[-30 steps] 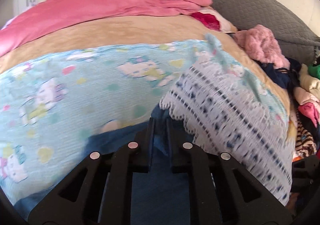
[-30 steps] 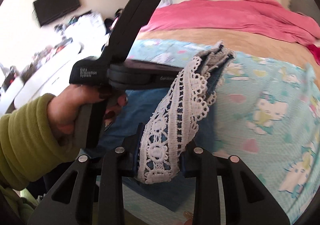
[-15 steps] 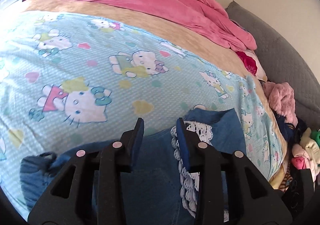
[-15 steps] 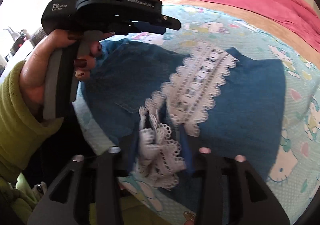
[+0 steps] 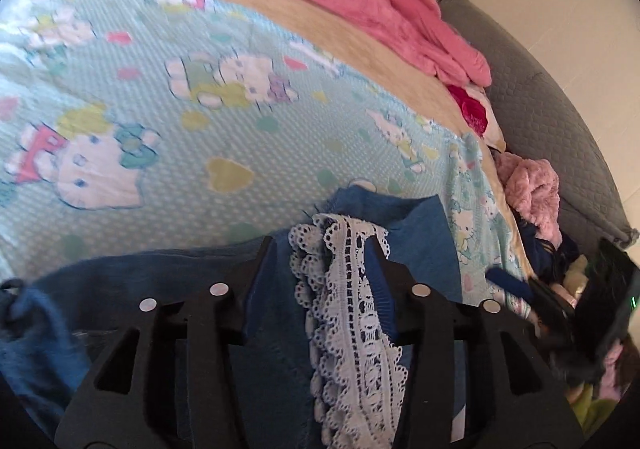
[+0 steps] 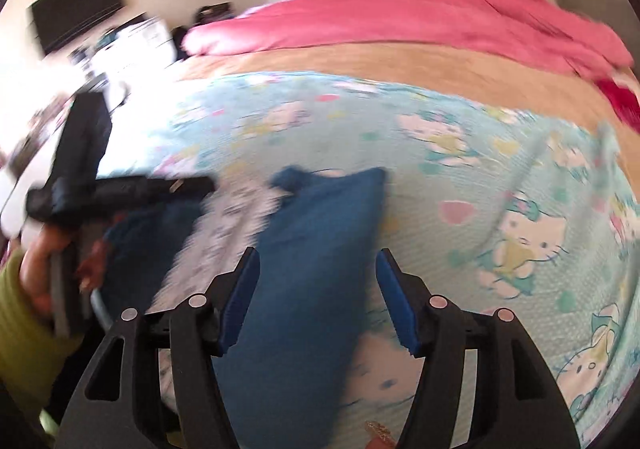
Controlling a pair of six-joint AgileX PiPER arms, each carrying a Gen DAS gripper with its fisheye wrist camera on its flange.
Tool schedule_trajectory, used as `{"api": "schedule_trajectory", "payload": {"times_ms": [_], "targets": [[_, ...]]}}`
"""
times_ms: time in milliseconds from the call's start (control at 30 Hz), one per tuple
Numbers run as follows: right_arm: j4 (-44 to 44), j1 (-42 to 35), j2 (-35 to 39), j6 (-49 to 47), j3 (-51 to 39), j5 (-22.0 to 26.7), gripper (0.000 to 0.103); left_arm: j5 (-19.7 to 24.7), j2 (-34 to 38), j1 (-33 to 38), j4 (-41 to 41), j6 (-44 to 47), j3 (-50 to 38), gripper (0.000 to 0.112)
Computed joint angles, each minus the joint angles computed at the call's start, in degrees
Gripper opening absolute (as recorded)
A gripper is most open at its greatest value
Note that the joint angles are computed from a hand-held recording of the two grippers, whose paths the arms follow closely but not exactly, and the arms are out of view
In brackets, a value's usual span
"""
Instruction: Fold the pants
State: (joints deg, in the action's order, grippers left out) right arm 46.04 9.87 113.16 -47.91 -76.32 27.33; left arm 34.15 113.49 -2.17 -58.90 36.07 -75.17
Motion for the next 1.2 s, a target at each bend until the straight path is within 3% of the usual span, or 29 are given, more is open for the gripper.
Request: {"api": "schedule_trajectory", "payload": {"times_ms": [200,233,267,300,367,500,633,700,767,867,1000,1200], "targets": [[-8.69,-1.64,9.34,12.17,-14.01,6.53,0.059,-1.01,4.27,-2.53,4.67,-8.71,-3.89,0.046],[-9.37,-1.68,10.82,12.7,-15.97,7.17,0.059,-1.33,4.21,-2.88,5.04,-9.14,-4.0,0.036],[-9.74,-1.55,11.39,13.01,-16.63,7.26,0.059,-1.66,4.23,-3.36,5.13,-9.41,-4.2,0.016],[-11.39,-1.09,12.68,14.79,-18.25,7.72,0.059,-2.11,4.17,-4.14,7.34,-11.45,-4.72,0.014],[-11.86,-0.48,13.16,15.53,-18.54,7.58,0.059,-3.62,2.67,-5.22,10.6,-13.42,-4.16,0.011],[-7.23,0.87,10.8,7.8,-15.11,4.01,0.059,-8.28,-3.57,-4.93,5.78,-6.63,1.85,0.01],[-15.8,3.5,12.73,13.38,-17.11,1.1,0.059,-11.57,-3.18,-6.88,20.1,-17.35,1.09,0.01],[-20.3,4.04,14.79,17.64,-19.38,1.33,0.059,-11.68,-2.44,-6.71,21.03,-18.64,1.01,0.014],[-27.41,4.66,16.51,24.04,-21.32,1.71,0.059,-12.1,-1.61,-7.54,27.76,-24.07,0.12,0.026],[-32.45,4.62,17.51,29.52,-21.89,1.46,0.071,-11.8,-0.5,-7.65,32.05,-26.92,-0.57,0.035],[-29.38,3.29,14.07,27.45,-16.67,-1.41,0.073,-13.06,-3.21,-6.6,27.59,-22.63,2.38,0.036],[-9.12,0.11,3.43,7.71,-2.03,-7.47,0.077,-14.55,-9.77,-6.27,31.38,-25.53,8.03,0.052]]}}
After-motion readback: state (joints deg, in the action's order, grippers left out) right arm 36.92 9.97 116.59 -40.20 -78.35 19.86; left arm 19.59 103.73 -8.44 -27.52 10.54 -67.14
